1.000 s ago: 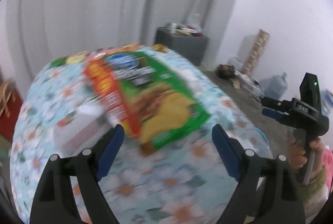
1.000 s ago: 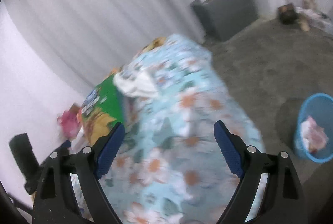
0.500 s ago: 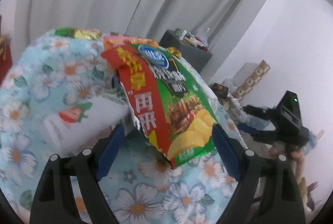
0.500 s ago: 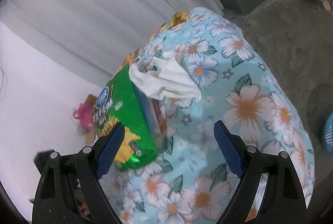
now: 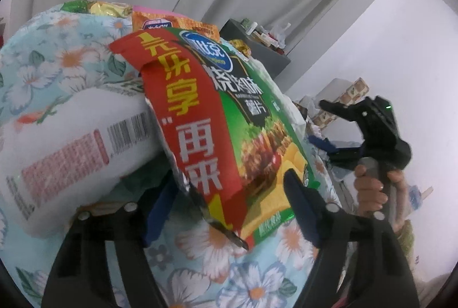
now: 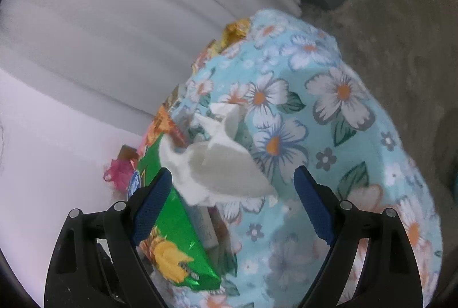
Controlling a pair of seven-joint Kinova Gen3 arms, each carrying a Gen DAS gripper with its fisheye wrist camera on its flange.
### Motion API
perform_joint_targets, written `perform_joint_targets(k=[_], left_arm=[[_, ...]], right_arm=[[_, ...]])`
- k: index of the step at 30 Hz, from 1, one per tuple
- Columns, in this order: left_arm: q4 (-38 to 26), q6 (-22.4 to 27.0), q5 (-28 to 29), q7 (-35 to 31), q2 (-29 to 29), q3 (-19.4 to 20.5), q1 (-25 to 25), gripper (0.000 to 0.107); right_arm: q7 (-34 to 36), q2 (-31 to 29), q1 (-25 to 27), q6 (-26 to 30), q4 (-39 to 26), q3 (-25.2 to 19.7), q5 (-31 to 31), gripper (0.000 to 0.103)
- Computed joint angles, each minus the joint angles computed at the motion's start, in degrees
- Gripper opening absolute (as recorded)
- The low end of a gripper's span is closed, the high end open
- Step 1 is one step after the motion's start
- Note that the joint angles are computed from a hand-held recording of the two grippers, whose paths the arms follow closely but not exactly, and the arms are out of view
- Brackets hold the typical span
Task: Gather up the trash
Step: 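Grasp the green barbecue chip bag with the left tool while the right tool grasps the white tissue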
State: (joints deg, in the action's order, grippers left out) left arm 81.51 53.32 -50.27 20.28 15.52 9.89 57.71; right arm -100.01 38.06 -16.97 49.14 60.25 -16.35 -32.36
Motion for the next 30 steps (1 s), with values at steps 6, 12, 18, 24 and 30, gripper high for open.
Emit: perform_joint_targets(k=[6,12,18,24,30], left_arm=[[1.93,-4.08,-1.59,3.3,-0.33,-0.6,-0.54,0.049],[2.78,-6.26,-3.03,5.25,-0.38,-1.02,-0.83,0.032],[2.09,-5.72,-4.82,5.28,-0.21,-0.81,-0.02,0.016],[2.39,-5.8,-6.91,6.11,-0.8,-0.67,0.58,0.005],[2.57,-4.77,-10.78,8.01,-1.35,0.11,1.67,0.003]], right_arm=[[-0.38,3.43,0.15,1.48,-2.99,-0.61,-1.25,0.076],[-1.97,6.19,-2.29,5.15,-8.5,0.73,1.4,0.05],[-0.55,5.38,-1.64,4.12,-6.18,-0.22,1.15,0.006],[3.32,0.54,0.17,-1.89,1.53,-1.47,-0.64,0.001],[7.96,-4.27,2.48,-6.9,7.89,-3.08,-3.88,0.001]])
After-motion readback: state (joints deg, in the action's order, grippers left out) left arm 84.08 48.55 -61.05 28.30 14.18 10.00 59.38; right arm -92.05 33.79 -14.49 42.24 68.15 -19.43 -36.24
